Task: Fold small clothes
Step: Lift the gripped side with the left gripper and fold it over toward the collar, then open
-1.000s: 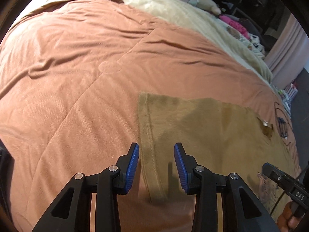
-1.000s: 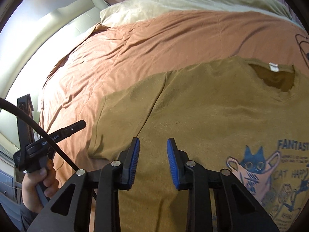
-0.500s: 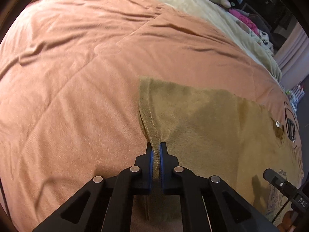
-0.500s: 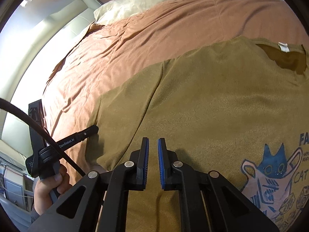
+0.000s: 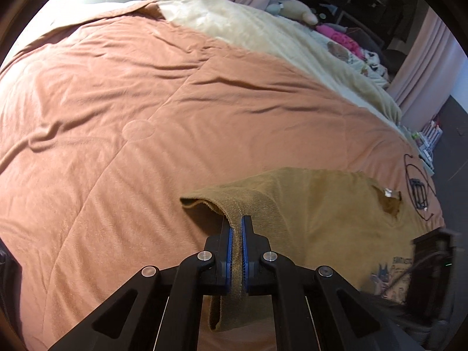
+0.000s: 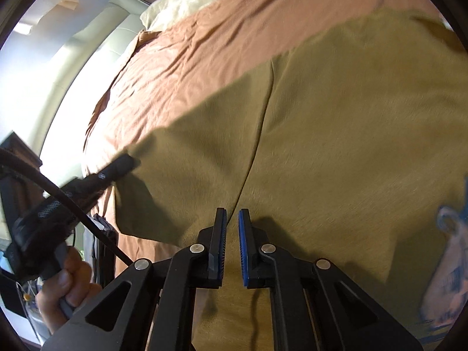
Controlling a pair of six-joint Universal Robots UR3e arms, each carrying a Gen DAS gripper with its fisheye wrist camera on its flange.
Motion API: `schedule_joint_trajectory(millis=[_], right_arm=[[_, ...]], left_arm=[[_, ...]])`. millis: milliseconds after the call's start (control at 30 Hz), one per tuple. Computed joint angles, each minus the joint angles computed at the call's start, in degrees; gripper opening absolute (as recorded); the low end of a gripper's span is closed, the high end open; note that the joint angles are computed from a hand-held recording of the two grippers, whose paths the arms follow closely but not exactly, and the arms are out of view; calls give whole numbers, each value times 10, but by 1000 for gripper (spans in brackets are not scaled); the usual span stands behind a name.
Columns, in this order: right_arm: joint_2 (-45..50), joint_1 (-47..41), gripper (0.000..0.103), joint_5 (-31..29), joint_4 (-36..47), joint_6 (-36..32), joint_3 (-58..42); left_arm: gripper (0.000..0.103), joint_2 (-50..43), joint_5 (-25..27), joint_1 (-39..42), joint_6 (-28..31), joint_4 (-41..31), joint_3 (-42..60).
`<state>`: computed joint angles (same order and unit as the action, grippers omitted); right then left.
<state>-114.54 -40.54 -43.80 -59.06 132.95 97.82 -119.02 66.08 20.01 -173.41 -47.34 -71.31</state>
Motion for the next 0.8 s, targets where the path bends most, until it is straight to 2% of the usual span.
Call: schedule_joint_trajectory(millis=[167, 267, 333, 367, 400, 467, 567, 800], right_arm=[[33, 43, 5, -10, -75, 44, 30], [46, 31, 6, -10, -46, 25, -4], [38, 12, 10, -9, -26, 0, -21], [31, -1, 21, -8, -14, -16, -25], [27, -15, 42, -10, 4, -33, -35], [13, -70, 63, -11, 76, -99, -56], [10, -128, 63, -22, 151, -163, -84], [0, -220, 63, -46, 243, -219, -138]], left_arm=[[5, 12, -20, -4, 3, -10, 2], [5, 18, -29, -12, 14, -13, 2], [5, 22, -37, -17, 15, -18, 1], [5, 22, -39, -19, 15, -20, 4], [5, 24, -43, -22, 15, -22, 4], [5, 27, -47, -29, 17, -25, 4], [5, 36, -53, -40, 20, -25, -3], [5, 45, -69, -73, 22, -39, -5]])
